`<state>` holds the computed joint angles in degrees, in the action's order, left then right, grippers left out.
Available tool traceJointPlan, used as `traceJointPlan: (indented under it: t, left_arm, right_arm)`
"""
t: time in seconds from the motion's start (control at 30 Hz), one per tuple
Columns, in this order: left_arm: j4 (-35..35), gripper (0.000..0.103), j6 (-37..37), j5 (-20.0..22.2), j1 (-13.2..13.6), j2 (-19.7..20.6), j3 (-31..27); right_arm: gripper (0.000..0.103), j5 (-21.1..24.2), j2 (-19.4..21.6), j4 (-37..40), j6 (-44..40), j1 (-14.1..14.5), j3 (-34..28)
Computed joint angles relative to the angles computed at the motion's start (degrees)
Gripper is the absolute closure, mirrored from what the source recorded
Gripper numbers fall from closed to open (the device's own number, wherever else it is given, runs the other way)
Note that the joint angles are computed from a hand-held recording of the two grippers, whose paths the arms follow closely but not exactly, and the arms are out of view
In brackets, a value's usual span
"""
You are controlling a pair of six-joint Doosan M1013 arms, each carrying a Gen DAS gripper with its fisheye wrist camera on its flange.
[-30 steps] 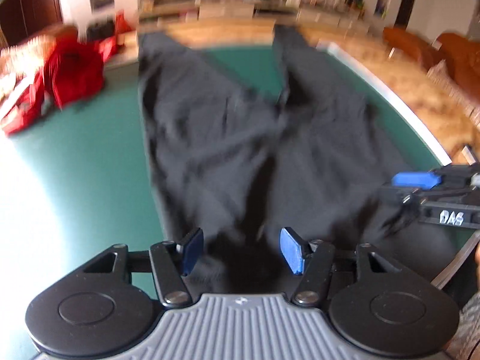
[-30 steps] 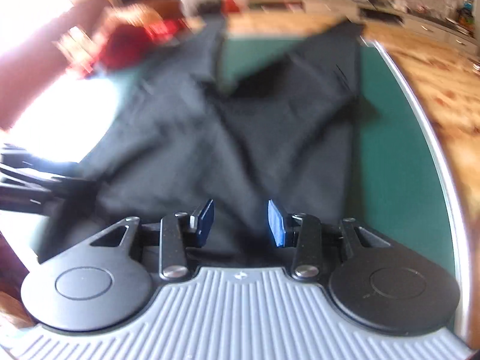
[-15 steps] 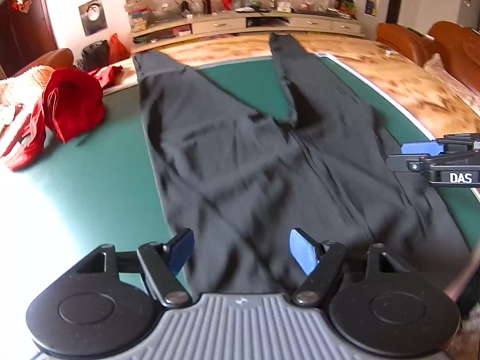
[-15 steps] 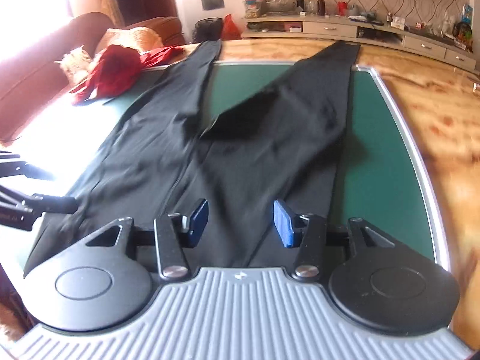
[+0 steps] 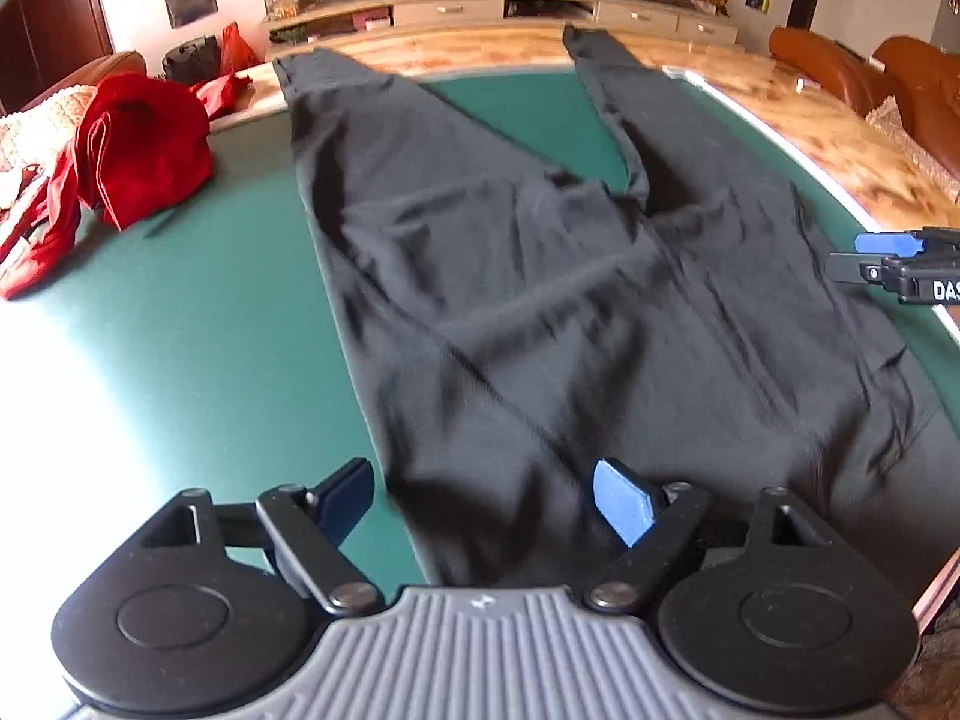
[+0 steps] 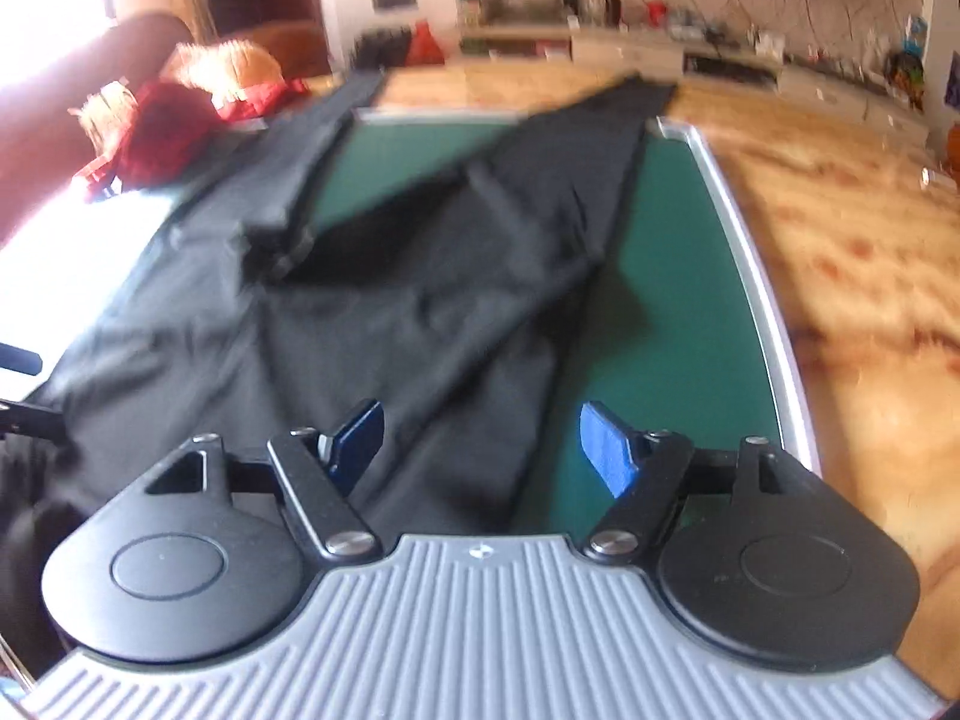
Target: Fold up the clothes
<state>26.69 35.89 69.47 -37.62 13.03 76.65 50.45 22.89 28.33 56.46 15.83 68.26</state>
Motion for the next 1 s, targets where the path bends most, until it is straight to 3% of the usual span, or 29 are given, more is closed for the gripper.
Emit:
traceJointPlan:
  t: [0.13, 0.33, 0.53, 0.63, 0.7, 1.0]
  left_arm:
    - [3.9, 0.018, -2.6, -0.6, 1.4, 1.7, -2.3]
    - [5.5, 0.018, -5.2, -2.7, 6.4, 5.2, -7.1]
    - [1.6, 0.019, -0.6, 2.2, 10.9, 11.8, -15.7]
    - [1.2, 0.019, 2.2, 2.9, 11.3, 13.4, -17.1]
    - [0.7, 0.015, 3.5, 4.6, 11.5, 14.3, -18.0]
    - [0.4, 0.003, 0.3, 5.7, 12.1, 14.8, -18.5]
  right_arm:
    - [0.022, 0.8, 0.9, 2.2, -2.9, 1.2, -1.9]
    - [0.022, 6.0, 1.9, 5.1, -4.8, 2.6, -3.9]
    - [0.022, 10.2, 0.9, 8.8, -15.1, 6.8, -2.2]
    - [0.022, 9.6, 1.6, 8.9, -15.6, 8.6, -2.4]
    - [0.02, 12.5, 2.8, 8.3, -13.6, 8.8, -3.6]
    - [0.02, 11.3, -0.7, 5.4, -18.5, 8.7, 1.1]
